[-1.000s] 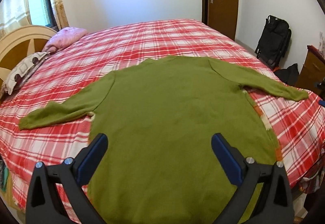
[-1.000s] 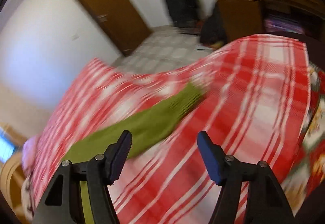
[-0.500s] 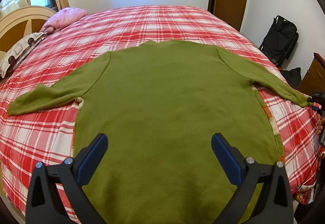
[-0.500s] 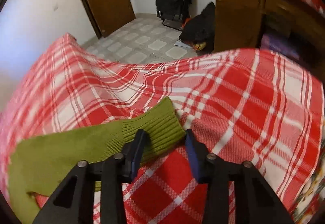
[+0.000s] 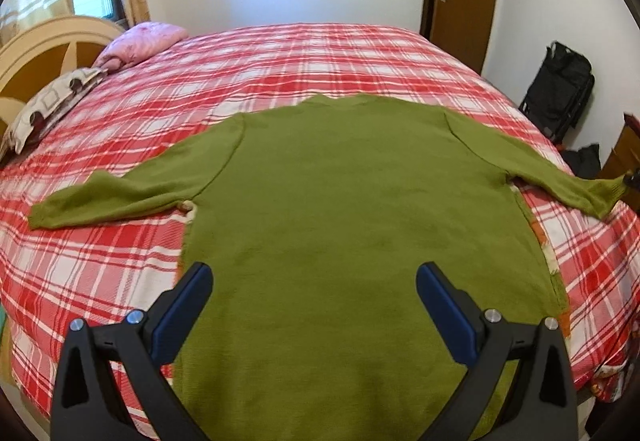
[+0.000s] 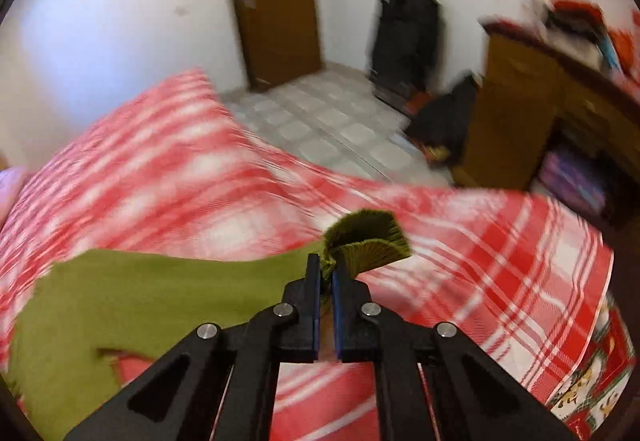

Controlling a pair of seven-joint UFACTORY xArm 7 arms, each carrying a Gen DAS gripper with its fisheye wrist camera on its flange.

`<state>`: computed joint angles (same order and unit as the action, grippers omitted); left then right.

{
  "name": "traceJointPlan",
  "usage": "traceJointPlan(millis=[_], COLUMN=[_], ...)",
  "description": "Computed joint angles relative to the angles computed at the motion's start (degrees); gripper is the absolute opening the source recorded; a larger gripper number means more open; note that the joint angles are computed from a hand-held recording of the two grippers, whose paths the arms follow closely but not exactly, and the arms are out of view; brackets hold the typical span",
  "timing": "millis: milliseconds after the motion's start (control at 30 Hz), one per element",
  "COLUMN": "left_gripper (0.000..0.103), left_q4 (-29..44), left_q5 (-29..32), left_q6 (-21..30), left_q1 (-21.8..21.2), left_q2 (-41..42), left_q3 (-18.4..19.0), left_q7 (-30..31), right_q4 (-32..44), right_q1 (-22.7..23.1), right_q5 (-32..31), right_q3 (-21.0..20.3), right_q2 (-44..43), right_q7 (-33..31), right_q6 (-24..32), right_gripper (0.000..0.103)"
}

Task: Fold small clothes
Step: 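Grasp the ribbed cuff of the green sleeve with the right tool, then carry the held sleeve across the sweater back toward the other sleeve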

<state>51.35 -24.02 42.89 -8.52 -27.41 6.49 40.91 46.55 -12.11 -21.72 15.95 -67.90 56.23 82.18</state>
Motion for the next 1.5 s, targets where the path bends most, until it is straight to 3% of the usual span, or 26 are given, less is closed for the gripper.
traceJointPlan(millis=[233,400,533,633,733,833,1133,1333,1500], left_gripper=[0.103,0.103,0.103,0.103,0.103,0.103,0.103,0.103,0.103], left_q4=[1.3,3.5,4.3,5.0,6.2,7.3,10.1,12.3,12.8], left_q5=[-2.9,-4.2,-4.8,-5.6,-6.2,-6.7,-7.7,-7.9,-7.5], left_q6=[-1.3,-1.0,-2.3,-3.3,-3.1,-3.2,-3.1,-1.2,-1.4], left_q1=[1.1,3.2,5.1,6.2,7.5,8.8,12.5,14.8,16.2], left_q2=[0.9,3.6,5.0,6.4,8.1,10.3,15.6,18.9,19.9], left_q3=[2.8,4.0,4.4,5.1,5.4,5.3,4.1,3.0,2.2], left_q7=[1.1,0.6,1.4,2.2,2.4,2.5,2.8,1.9,1.7], right_q4=[15.8,24.9,32.6,41.1,47.4,52.0,58.2,69.6,72.5], right_q1=[0.9,0.7,-0.5,1.8,8.3,13.9,21.3,30.3,32.0], right_q5=[1.2,-3.7,-11.8,-26.1,-33.6,-36.7,-37.0,-37.9,-34.2], right_q3=[9.3,17.8,26.9,34.5,33.7,30.7,23.7,18.0,15.7], right_q2=[20.6,37.5,53.7,68.8,80.6,87.4,94.4,103.2,106.6], right_q7=[3.0,9.9,18.8,25.8,28.8,29.2,27.4,22.5,19.2], right_q6=[-11.8,-20.2,-24.4,-18.7,-16.2,-14.5,-19.2,-15.8,-19.3], right_gripper=[0.005,0.004,0.004,0.004,0.004,0.004,0.004,0.004,0.006])
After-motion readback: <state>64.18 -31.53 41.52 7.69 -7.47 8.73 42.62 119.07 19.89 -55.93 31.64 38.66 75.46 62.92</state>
